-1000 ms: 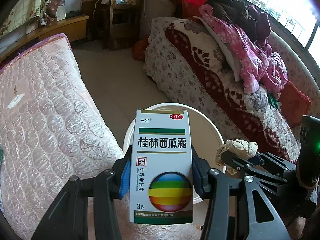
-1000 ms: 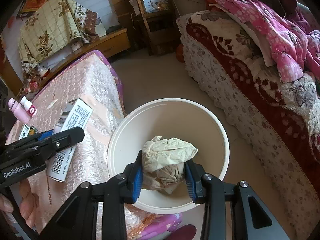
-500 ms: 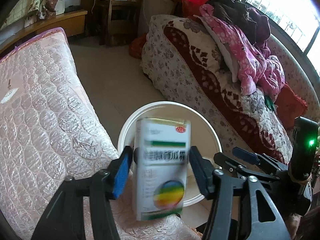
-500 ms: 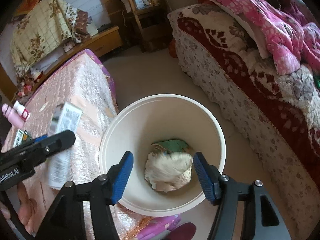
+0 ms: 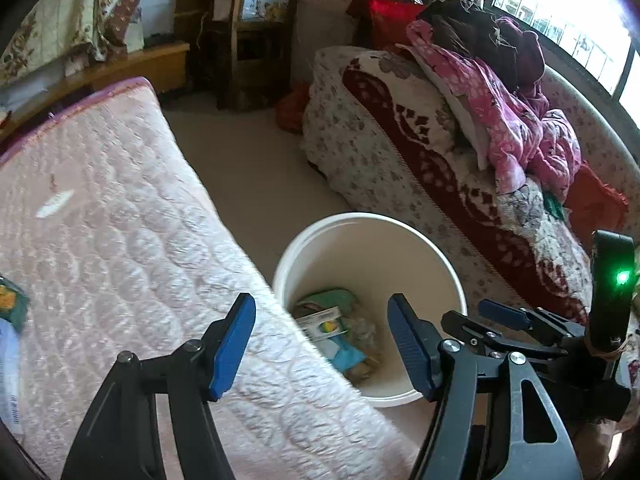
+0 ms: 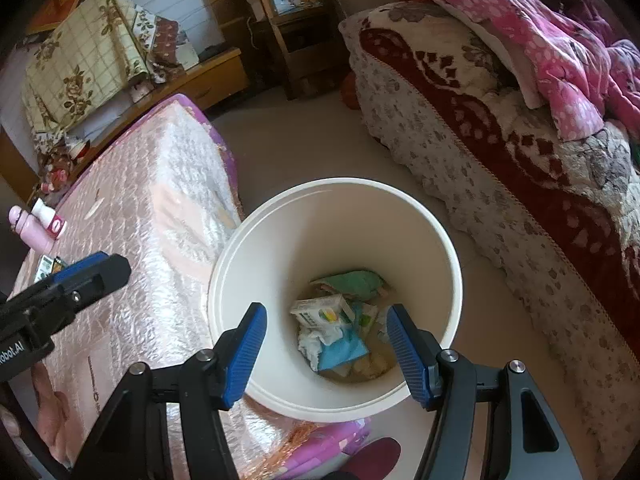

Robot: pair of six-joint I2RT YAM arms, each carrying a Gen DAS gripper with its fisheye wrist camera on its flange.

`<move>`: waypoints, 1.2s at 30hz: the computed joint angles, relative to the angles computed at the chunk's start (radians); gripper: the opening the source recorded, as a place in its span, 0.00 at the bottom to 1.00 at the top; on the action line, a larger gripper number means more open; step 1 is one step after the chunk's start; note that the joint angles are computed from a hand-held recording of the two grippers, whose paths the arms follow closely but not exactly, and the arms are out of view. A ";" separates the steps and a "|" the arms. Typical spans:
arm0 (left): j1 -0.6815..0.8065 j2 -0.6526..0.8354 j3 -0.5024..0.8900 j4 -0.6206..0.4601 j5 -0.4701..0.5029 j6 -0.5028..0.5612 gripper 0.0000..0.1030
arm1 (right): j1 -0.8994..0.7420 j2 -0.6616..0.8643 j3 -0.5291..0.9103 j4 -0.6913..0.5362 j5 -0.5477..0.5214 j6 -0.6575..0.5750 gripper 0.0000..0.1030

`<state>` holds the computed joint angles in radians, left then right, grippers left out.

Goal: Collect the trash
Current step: 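Move both grippers back over the mattress toward the remaining trash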

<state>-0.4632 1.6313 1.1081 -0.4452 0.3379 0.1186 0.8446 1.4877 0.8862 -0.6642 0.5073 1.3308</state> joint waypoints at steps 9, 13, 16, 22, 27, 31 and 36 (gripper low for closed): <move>0.090 -0.089 -0.054 0.005 -0.048 0.056 0.67 | 0.044 0.075 0.115 -0.024 0.028 -0.021 0.64; 0.157 -0.138 -0.079 0.005 -0.071 0.086 0.67 | 0.061 0.121 0.179 -0.030 0.032 -0.043 0.64; 0.209 -0.163 -0.089 -0.005 -0.073 0.106 0.67 | 0.075 0.159 0.233 -0.031 0.032 -0.061 0.64; 0.342 -0.198 -0.094 -0.036 -0.049 0.155 0.67 | 0.098 0.253 0.363 -0.026 0.025 -0.120 0.64; 0.462 -0.221 -0.095 -0.070 -0.017 0.204 0.67 | 0.119 0.353 0.496 -0.024 0.010 -0.167 0.64; 0.576 -0.219 -0.082 -0.101 0.023 0.252 0.67 | 0.134 0.436 0.603 -0.036 -0.009 -0.205 0.65; 0.704 -0.156 -0.035 -0.137 0.077 0.307 0.67 | 0.153 0.541 0.743 -0.057 -0.037 -0.255 0.65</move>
<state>0.2411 1.4752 1.0734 -0.5818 0.4145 0.4261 0.9981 2.0285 1.6291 -0.7210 0.4701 1.0757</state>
